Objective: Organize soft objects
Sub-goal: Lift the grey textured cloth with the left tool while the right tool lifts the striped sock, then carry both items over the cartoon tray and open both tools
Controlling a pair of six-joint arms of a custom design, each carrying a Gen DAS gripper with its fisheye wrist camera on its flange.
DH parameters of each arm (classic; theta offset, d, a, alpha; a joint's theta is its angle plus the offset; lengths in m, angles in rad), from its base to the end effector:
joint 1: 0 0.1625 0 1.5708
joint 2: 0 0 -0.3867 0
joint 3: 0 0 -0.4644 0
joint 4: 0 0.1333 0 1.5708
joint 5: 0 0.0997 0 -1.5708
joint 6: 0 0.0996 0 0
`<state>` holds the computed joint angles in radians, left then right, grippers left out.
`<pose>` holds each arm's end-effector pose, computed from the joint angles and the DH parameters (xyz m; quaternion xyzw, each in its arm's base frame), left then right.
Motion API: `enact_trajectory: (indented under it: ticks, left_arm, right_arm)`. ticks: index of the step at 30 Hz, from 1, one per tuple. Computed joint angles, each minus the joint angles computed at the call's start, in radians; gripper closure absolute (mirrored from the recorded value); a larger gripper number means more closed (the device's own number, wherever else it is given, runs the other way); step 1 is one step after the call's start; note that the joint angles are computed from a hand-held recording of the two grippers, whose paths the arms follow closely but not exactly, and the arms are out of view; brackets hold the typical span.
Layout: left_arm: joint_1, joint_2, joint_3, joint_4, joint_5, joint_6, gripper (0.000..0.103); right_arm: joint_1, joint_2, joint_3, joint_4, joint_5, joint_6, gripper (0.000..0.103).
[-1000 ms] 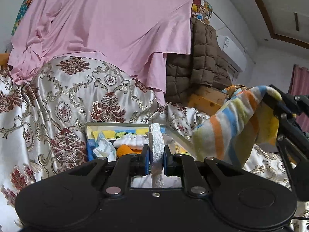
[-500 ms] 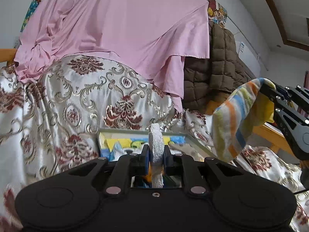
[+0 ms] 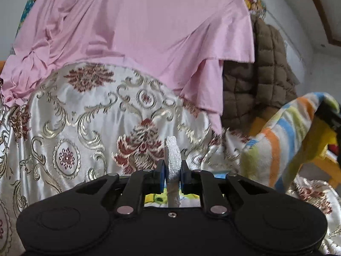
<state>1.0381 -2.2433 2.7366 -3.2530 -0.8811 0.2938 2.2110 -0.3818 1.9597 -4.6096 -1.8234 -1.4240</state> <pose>0.0290 -0.3382 0.3090 0.1397 0.7901 -0.5567 0.2153 0.3631 -0.3060 -0.0693 0.5912 -0.4512 0.5759 0.3395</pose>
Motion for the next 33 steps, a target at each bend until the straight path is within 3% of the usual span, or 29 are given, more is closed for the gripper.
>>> enact_trajectory:
  ticks: [8, 13, 20, 29, 33]
  left_arm:
    - [0.099, 0.131, -0.057, 0.017, -0.039, -0.025, 0.088]
    - [0.119, 0.142, -0.064, 0.084, -0.051, -0.05, 0.088]
    - [0.147, 0.135, -0.062, 0.173, -0.072, -0.09, 0.088]
    - [0.159, 0.159, -0.079, 0.237, -0.061, -0.148, 0.087]
    - [0.182, 0.183, -0.1, 0.255, -0.075, -0.2, 0.086]
  right_arm:
    - [-0.012, 0.016, -0.037, 0.054, -0.003, 0.058, 0.094]
    - [-0.017, 0.02, -0.058, 0.121, -0.048, 0.117, 0.094]
    - [0.002, -0.012, -0.063, 0.319, -0.224, 0.281, 0.094]
    - [0.006, -0.026, -0.073, 0.492, -0.393, 0.415, 0.094]
    - [-0.011, -0.051, -0.085, 0.638, -0.442, 0.564, 0.094]
